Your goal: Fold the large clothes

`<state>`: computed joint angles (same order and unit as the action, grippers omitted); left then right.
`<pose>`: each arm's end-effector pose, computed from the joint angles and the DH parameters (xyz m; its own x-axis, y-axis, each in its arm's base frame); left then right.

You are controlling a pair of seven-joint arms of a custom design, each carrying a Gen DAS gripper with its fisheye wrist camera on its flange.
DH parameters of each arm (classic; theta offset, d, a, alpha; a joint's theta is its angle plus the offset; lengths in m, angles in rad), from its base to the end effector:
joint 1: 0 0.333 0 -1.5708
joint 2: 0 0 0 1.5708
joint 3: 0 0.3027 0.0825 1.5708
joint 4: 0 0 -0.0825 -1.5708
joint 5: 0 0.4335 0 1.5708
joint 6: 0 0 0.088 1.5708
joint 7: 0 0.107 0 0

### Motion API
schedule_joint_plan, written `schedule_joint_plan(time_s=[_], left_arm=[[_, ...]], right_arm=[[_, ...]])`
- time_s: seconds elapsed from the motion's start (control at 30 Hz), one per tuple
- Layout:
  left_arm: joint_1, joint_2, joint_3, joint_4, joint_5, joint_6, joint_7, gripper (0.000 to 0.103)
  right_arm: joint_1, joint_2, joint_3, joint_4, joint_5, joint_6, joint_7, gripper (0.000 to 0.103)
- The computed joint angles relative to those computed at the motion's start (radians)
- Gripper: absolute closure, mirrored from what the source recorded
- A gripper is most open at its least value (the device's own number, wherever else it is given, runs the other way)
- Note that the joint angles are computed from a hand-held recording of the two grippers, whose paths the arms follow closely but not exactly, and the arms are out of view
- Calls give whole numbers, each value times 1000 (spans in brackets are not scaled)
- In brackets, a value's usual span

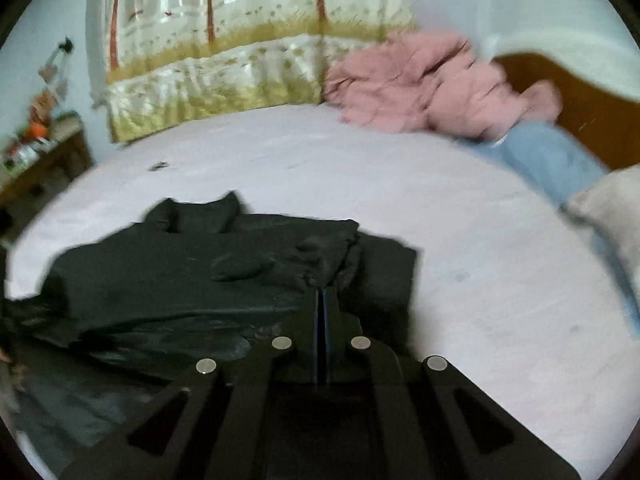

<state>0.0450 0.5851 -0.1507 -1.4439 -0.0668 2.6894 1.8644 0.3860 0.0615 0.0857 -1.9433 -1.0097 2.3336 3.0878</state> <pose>0.7940 -0.0570 0.3952 -0.2779 -0.9598 -0.0397 -0.7434 0.2411 -0.6239 0.5857 0.2822 0.4569 -0.4256 -0.9049 0.0083 -0.5843 0.2677 -0.7661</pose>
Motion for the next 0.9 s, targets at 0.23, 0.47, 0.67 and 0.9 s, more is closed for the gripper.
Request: schedule_joint_plan(time_s=[0.23, 0.47, 0.67, 0.9], left_arm=[[-13, 35, 15, 56, 21, -63, -34, 10], [-48, 4, 49, 1, 91, 9, -73, 10], [-134, -31, 149, -67, 254, 113, -187, 10], [-52, -10, 57, -29, 196, 66, -127, 11]], right_arm=[[-45, -23, -21, -73, 179, -35, 37, 103], [-84, -140, 1, -180, 44, 165, 99, 102], [-97, -58, 8, -127, 252, 275, -130, 71], [-74, 4, -30, -94, 424, 199, -259, 69]])
